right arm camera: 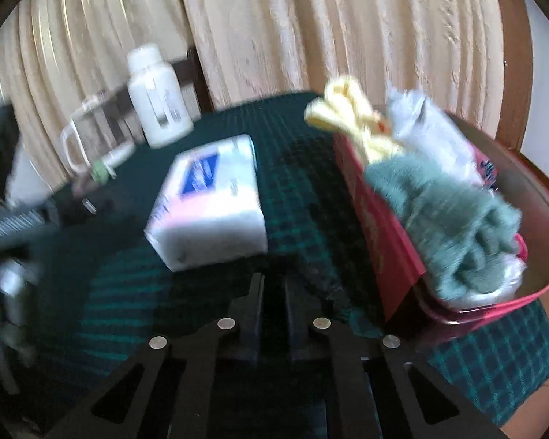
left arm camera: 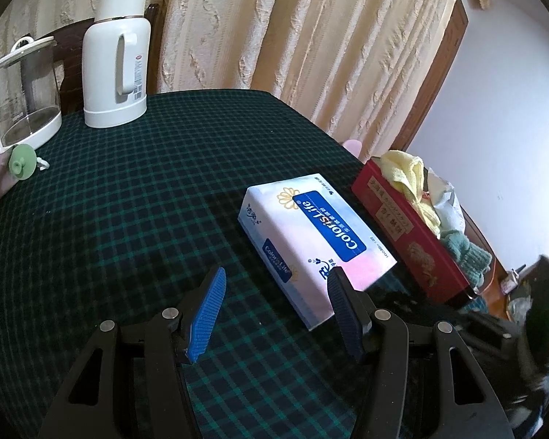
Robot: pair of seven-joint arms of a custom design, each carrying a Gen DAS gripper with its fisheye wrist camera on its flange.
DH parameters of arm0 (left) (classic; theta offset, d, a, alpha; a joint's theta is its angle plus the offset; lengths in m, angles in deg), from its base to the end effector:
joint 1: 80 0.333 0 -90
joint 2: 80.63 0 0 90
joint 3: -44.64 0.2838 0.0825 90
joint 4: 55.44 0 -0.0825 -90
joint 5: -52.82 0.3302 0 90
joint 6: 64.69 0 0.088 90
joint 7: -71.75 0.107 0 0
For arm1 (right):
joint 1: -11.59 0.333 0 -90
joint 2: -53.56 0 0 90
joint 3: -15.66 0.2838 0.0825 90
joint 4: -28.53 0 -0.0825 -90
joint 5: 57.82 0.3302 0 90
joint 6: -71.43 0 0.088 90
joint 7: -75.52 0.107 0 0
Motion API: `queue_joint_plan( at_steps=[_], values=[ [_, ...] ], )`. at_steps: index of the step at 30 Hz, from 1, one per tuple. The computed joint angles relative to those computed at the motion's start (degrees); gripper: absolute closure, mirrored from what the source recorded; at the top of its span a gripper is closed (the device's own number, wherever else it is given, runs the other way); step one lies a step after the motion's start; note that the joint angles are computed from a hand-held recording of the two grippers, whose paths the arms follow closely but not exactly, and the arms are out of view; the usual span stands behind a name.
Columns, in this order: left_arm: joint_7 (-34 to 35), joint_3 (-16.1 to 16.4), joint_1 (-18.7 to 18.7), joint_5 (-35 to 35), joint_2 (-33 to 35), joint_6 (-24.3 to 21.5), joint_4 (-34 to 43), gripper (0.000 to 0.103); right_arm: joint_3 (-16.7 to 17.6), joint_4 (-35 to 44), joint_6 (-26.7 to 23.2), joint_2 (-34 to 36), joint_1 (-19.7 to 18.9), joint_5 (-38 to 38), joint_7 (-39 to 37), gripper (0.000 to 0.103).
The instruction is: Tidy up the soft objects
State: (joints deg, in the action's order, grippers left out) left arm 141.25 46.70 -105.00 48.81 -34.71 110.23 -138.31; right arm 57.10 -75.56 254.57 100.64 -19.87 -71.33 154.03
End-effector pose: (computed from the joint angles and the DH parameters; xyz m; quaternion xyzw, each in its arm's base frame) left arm 0.6516 -0.2778 0.3181 -0.6513 0.6497 -0.3628 0.1487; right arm 0.6417 0.0487 0.2813 -0.7186 0.5614 -0.1523 0.3812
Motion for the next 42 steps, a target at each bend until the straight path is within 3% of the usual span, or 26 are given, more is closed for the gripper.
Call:
queue_joint_plan(
  at_steps=[4,6,8,11,16,19,24,31,35,38,39,41,42],
  values=[
    [-0.4,0.2,-0.1,0.0,-0.1,0.1,-0.2,0.044,11.2,-4.1,2.3,2.1,-10.8,-2.3,-1.4,0.092],
    [-0.4,0.3,-0.2,0.0,-0.1,0.1,-0.2,0.044,14.1,-5.7,3.8,2.5,-13.8,-4.3,-0.7,0.092],
    [-0.4,0.2,-0.2,0.1,-0.2,0.2,-0.2,0.044,14.9,-6.9,6.0,1.9,-15.2,-5.9,0.6,0.092],
    [-0.5,0.3,-0.4,0.1,-0.2,0.3,-0.3,0.044,13.3,-6.8,8.8,0.3,-14.4,-7.3,3.3,0.092],
    [-0.7,0.5,-0.5,0.2,-0.4,0.4,-0.4,0.044,13.3,-5.6,9.1,1.4,-15.0,-11.0,6.4,0.092],
    [-0.8,0.5,-0.6,0.1,-0.5,0.7,-0.7,0.044,9.0,-5.3,9.5,0.2,-11.3,-12.3,8.2,0.077],
    [-0.1,-0.2,-0.1,-0.2,-0.9,1.0,-1.7,0.044,-2.8,-2.9,10.3,-2.1,0.0,-13.1,11.0,0.053],
    [1.0,-1.4,1.3,-1.5,-1.4,1.9,-3.1,0.044,-18.9,3.0,7.6,-3.2,15.0,-12.1,15.4,0.048],
    [2.1,-2.7,2.5,-2.5,-1.1,2.1,-3.2,0.044,-24.2,4.6,6.0,-3.6,20.3,-11.5,14.8,0.042],
    [3.2,-4.0,3.6,-3.3,-0.9,2.5,-3.5,0.044,-33.1,6.1,4.3,-4.2,28.8,-9.7,14.9,0.04],
    [3.6,-4.3,3.8,-3.6,-1.1,2.8,-3.9,0.044,-33.9,6.4,3.9,-4.1,29.6,-9.3,14.8,0.039],
    [4.3,-5.1,4.5,-4.4,-1.1,3.2,-4.2,0.044,-31.2,7.3,1.8,-3.7,28.0,-8.3,13.6,0.039],
    [4.7,-5.5,4.9,-4.7,-1.0,3.2,-4.2,0.044,-31.9,7.6,1.4,-3.5,28.7,-7.3,13.8,0.039]
  ],
)
